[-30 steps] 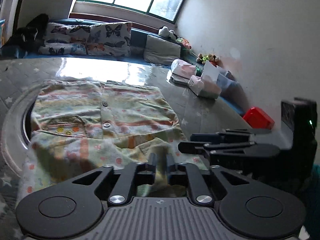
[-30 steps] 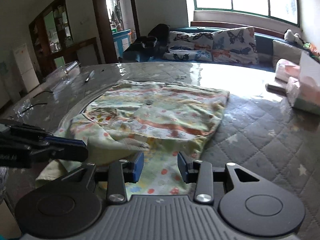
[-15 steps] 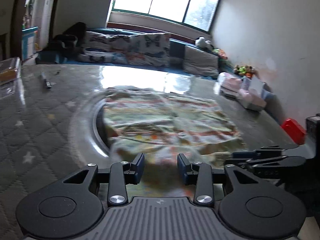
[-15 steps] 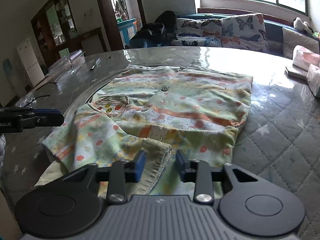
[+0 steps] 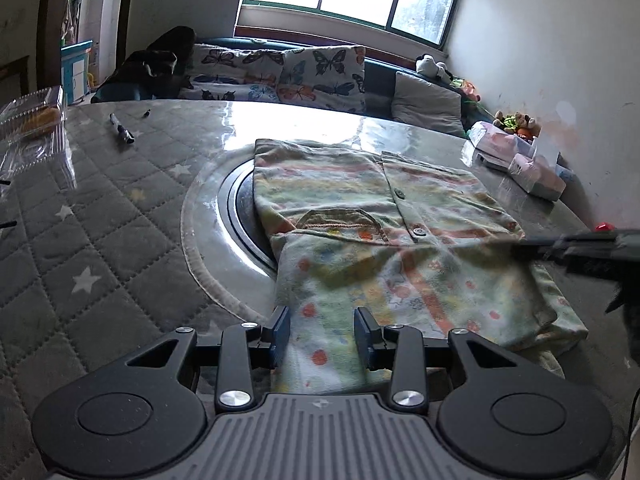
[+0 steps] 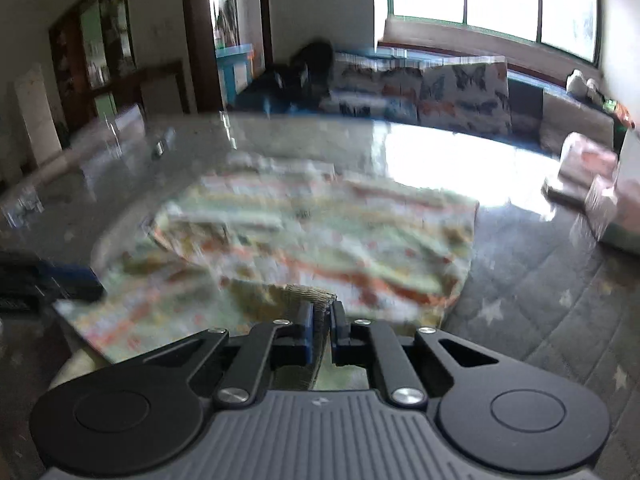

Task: Fold clothes

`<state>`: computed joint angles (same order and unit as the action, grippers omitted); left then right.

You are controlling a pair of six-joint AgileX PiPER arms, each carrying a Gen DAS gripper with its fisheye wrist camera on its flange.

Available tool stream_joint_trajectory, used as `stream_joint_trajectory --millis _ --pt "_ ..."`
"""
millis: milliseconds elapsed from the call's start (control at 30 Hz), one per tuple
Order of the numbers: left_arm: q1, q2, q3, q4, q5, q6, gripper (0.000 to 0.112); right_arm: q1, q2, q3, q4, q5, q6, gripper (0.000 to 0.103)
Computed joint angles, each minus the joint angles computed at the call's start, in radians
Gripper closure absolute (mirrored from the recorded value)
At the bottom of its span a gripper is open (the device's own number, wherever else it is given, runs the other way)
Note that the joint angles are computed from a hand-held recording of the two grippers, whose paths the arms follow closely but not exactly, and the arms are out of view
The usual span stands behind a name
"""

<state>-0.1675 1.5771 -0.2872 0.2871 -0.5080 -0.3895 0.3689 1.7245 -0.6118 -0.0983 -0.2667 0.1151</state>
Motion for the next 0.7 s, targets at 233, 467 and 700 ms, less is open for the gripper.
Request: stream_joint_trajectory --millis 233,467,700 --pt "-0.018 -0.066 -0.047 0.026 0.072 -0.019 0.073 0.004 -0.048 0.038 -0.009 -0.035 -0.044 0.083" --pt "-0.168 0.031 -0.141 -0.077 0.083 0.045 0.073 0.004 -0.021 0.028 -0.336 -0.029 0.21 0.068" --pt "-0.29 0.098 -0.123 -0.344 0.032 0.322 0.072 -0.002 -0.064 0.092 -0.35 -0.029 0.163 0.064"
